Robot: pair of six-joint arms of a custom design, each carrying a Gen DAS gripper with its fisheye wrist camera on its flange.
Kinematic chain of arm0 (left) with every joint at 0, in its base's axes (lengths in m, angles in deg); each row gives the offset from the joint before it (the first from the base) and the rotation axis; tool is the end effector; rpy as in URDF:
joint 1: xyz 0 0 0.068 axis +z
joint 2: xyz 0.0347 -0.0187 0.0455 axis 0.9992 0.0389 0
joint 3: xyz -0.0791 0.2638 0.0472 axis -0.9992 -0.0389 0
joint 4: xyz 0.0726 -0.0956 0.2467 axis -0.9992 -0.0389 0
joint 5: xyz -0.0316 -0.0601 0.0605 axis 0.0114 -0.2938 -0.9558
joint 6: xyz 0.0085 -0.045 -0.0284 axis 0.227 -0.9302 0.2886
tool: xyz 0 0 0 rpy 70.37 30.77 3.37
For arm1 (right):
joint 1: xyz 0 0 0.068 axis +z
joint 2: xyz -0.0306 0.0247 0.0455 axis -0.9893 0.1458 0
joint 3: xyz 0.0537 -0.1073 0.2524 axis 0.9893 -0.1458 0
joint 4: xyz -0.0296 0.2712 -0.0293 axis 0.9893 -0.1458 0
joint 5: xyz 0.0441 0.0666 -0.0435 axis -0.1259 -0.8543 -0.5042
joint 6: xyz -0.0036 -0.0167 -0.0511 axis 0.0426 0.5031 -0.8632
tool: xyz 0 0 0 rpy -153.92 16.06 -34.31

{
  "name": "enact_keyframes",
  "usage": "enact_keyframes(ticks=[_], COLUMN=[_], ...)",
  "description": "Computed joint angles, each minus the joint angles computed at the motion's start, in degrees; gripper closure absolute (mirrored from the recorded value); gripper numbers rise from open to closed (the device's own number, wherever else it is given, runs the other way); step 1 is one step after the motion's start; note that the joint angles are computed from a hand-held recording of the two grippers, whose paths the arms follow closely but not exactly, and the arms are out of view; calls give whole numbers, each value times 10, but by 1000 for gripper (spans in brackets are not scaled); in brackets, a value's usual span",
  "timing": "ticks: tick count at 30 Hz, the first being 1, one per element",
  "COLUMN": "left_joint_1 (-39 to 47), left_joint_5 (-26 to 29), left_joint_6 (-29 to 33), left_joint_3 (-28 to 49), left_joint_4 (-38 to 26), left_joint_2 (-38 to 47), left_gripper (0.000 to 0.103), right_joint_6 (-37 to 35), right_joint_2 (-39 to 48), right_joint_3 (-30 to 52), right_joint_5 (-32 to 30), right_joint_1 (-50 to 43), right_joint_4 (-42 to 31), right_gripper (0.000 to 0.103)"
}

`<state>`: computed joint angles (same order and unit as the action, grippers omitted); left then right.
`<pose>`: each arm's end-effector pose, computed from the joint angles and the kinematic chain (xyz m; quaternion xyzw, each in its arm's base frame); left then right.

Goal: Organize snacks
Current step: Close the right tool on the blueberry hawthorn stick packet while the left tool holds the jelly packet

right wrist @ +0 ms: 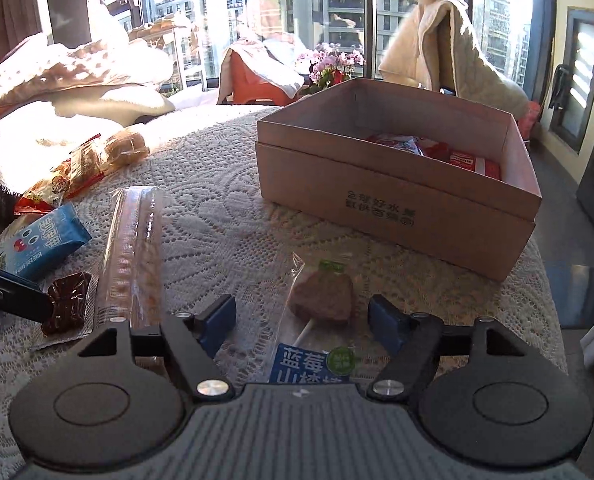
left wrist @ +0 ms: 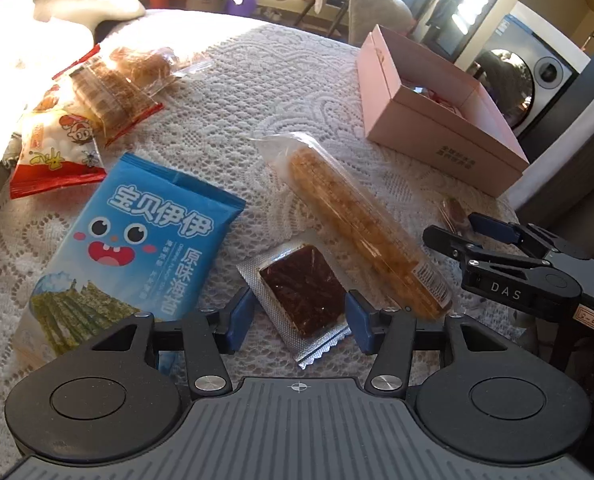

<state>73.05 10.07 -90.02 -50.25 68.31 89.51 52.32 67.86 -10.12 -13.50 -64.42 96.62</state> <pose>0.2063 -0.0536 0.0397 -0.1205 0.9443 -0.1068 0.2870 0.3074 0.1050 -0.0358 -0.2469 0.8695 0.1552 0.3987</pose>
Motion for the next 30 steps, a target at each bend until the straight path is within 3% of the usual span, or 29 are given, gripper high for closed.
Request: enact_keyframes(ticks=[11,15,19,26,30], left_joint_1=[-82,-87,-67,-99,-74], left_joint_5=[-118,-157,-115,-149,-119], left_joint_6=[46,57,65,78,77], left_joint_3=[55,43,22,59,45], left_joint_4=[-5,-13,13,11,38], left_joint_2=[57,34,12,73,72], left_gripper=[45,50,51,56,59], right_joint_6=[-2,-3,-3,-3,-2], right_joint_2=[4,4,4,4,3], right_joint_3=[0,0,0,0,0], right_joint_5=[8,8,8,8,8], right_joint_1=[4,4,4,5,5], right_joint_4=[2,2,2,2,2], right_gripper=[23,23,22,22,22])
